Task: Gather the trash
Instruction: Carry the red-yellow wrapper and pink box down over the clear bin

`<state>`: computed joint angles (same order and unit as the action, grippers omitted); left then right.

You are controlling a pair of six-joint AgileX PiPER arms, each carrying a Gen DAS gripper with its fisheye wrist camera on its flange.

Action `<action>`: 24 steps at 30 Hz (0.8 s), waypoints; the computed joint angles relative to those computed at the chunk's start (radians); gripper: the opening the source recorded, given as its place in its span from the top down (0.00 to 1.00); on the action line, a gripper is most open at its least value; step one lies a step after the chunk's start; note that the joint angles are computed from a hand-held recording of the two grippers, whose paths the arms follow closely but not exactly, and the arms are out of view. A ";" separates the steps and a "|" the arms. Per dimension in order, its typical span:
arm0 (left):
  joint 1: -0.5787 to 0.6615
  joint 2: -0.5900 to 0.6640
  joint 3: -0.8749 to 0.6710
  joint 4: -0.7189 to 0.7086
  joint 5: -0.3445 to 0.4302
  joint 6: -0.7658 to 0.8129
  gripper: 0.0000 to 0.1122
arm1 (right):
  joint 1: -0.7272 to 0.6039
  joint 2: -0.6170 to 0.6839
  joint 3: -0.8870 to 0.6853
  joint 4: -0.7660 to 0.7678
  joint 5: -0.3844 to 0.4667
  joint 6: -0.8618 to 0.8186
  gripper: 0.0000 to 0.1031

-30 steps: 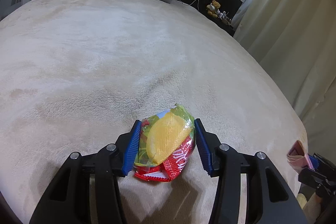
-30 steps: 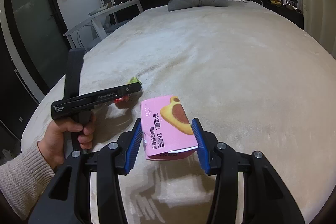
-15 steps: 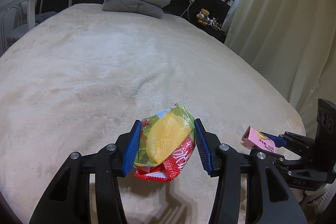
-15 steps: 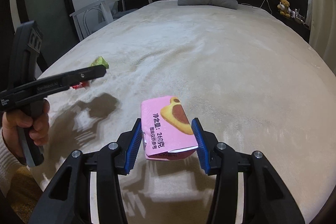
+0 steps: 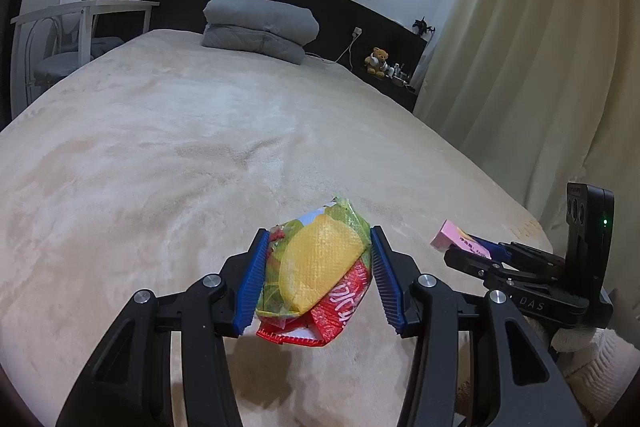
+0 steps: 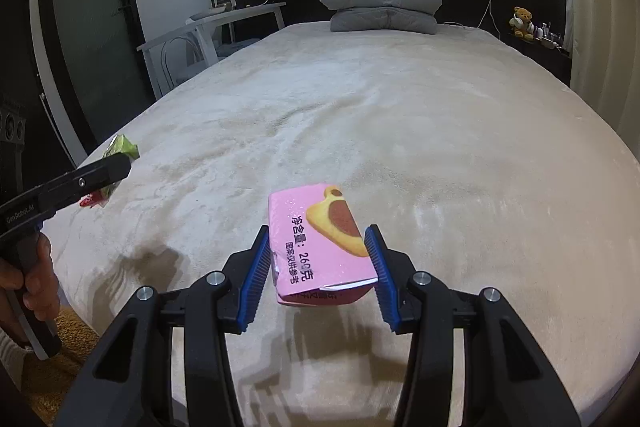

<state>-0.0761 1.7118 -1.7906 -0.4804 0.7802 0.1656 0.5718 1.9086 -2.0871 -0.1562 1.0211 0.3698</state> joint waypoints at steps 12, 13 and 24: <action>-0.050 -0.346 0.423 0.014 -0.147 -0.021 0.57 | 0.181 -0.338 0.439 -0.150 -0.123 0.277 0.54; -0.056 -0.377 0.451 0.018 -0.162 -0.023 0.57 | 0.207 -0.358 0.463 -0.177 -0.125 0.305 0.54; -0.168 -0.607 0.656 0.157 -0.207 -0.176 0.57 | 0.460 -0.490 0.615 -0.396 -0.075 0.566 0.54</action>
